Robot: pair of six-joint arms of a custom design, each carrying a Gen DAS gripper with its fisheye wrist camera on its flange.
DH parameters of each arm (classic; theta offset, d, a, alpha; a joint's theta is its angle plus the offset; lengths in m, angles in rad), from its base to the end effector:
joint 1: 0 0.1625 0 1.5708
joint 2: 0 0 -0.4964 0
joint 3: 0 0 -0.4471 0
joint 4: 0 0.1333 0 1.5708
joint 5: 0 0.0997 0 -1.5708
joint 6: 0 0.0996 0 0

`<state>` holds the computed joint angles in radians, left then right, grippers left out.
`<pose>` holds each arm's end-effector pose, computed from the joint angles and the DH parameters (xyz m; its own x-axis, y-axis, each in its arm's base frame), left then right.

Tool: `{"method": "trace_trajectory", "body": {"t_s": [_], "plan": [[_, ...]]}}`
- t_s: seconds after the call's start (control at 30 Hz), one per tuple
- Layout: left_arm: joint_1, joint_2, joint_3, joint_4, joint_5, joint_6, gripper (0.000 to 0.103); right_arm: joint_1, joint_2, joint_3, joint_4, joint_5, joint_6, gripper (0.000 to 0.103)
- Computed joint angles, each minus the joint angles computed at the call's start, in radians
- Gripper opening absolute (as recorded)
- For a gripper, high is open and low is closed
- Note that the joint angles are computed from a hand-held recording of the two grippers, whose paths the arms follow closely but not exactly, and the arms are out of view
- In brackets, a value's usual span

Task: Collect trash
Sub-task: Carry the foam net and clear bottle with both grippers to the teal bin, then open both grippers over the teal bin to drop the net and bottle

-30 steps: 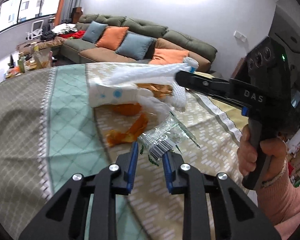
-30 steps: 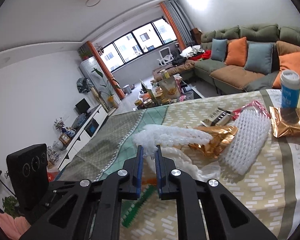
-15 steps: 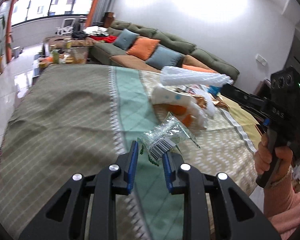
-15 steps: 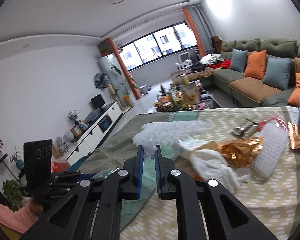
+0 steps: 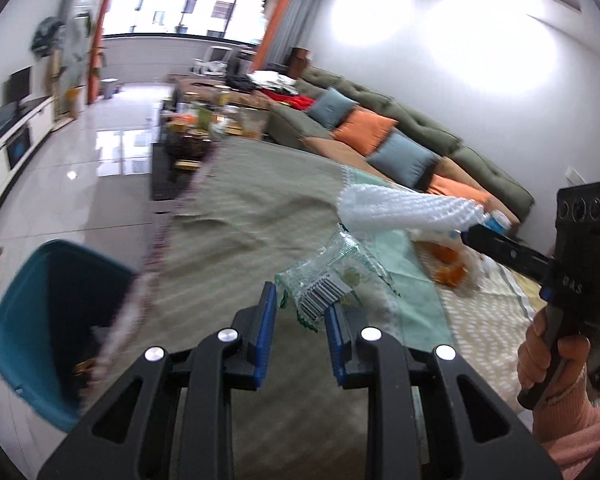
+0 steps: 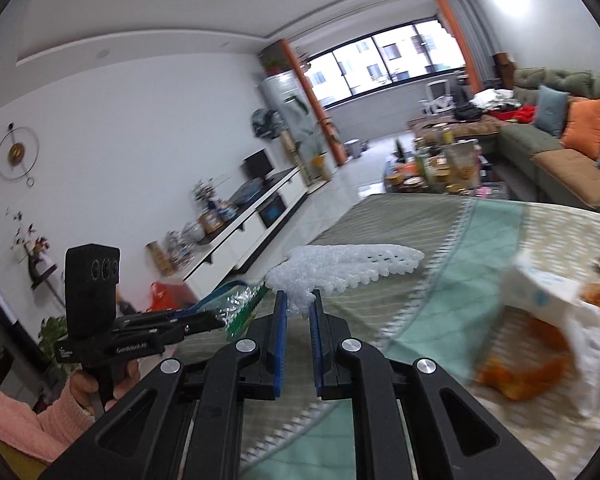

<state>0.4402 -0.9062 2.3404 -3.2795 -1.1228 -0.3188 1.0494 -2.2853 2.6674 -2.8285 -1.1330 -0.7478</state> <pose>-0.3657 -0.3673 0.0509 -0.7385 0.5982 -0.3110 0.6732 0.6294 -0.3881 0.0413 -0.2806 0.3896 -0.9117 -0.2539 0.3231 -0.4104 0.5220 -0.7477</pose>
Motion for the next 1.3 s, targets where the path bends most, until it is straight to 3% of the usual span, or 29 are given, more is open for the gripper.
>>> {"method": "trace_trajectory", "body": {"t_s": [0.33,0.57,0.97,1.3], "plan": [[0.060,-0.135,0.080,0.014,0.144,-0.057,0.025,0.314,0.364,-0.056,-0.227,-0.224,0.076,0.011],[0.116,-0.189,0.109,0.013,0.183,-0.076,0.025,0.460,0.546,-0.096,-0.309,-0.360,0.081,0.011],[0.213,-0.213,0.118,0.031,0.165,-0.105,0.026,0.579,0.749,-0.157,-0.355,-0.517,0.071,0.011],[0.261,-0.184,0.101,0.070,0.172,-0.141,0.027,0.632,0.863,-0.206,-0.333,-0.630,0.066,0.011]]}}
